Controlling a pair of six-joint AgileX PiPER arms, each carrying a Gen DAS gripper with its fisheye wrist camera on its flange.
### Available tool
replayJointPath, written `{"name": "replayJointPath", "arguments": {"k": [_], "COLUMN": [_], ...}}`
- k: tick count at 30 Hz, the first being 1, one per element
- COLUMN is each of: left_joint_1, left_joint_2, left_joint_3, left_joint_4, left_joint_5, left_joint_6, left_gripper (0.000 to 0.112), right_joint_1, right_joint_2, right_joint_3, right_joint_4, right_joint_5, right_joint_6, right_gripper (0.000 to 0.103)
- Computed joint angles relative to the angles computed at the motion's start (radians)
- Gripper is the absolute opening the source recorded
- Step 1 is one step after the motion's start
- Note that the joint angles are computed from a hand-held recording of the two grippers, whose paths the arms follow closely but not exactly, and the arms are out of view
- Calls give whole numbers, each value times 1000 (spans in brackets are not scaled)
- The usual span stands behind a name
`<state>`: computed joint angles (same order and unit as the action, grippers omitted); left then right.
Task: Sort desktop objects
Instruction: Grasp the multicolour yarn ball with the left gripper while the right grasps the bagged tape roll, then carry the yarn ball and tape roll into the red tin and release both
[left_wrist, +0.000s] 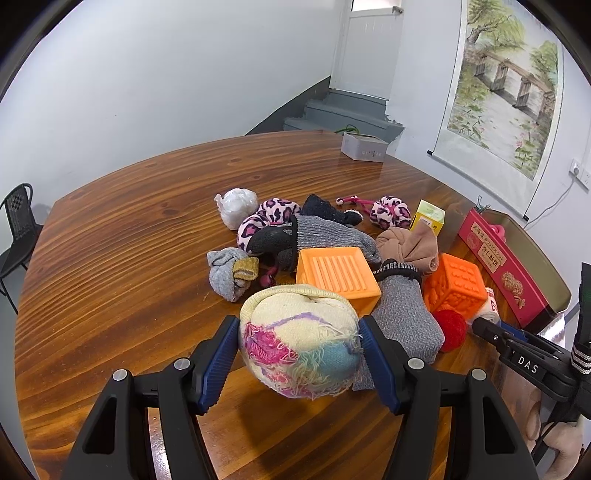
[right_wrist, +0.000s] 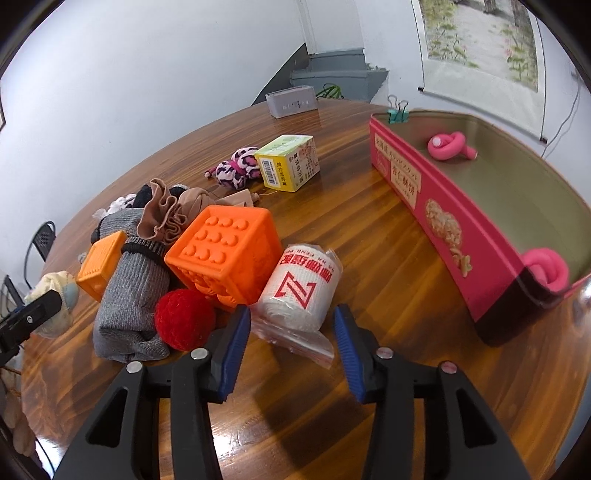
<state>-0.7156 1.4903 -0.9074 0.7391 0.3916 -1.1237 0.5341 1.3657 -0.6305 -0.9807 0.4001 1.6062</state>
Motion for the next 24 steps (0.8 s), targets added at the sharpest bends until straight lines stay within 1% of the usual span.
{"name": "replayJointPath", "arguments": {"k": [1, 3, 5, 9, 14, 20, 24], "left_joint_1": [-3, -11, -21, -50, -93, -128, -159], "left_joint_2": [0, -1, 0, 0, -14, -21, -22], "left_joint_3": [0, -1, -3, -7, -9, -12, -21], "left_joint_4": [5, 14, 29, 83, 133, 146, 154], "left_joint_5": [1, 4, 10, 38, 66, 80, 96], "left_joint_6": [-5, -15, -29, -84, -134, -148, -156], "left_gripper": [67, 67, 67, 67, 67, 67, 67], "right_joint_1": [9, 31, 69, 110, 173, 234, 281], "right_joint_2": [-4, -15, -34, -101, -183, -296, -369], "right_joint_3": [2, 8, 20, 48, 70, 115, 123], "right_joint_4": [-11, -43, -89, -107, -109, -79, -66], "right_joint_5": [11, 33, 70, 94, 147, 204, 269], "right_joint_6": [10, 41, 88, 114, 124, 110, 102], "right_gripper": [31, 21, 14, 4, 2, 2, 2]}}
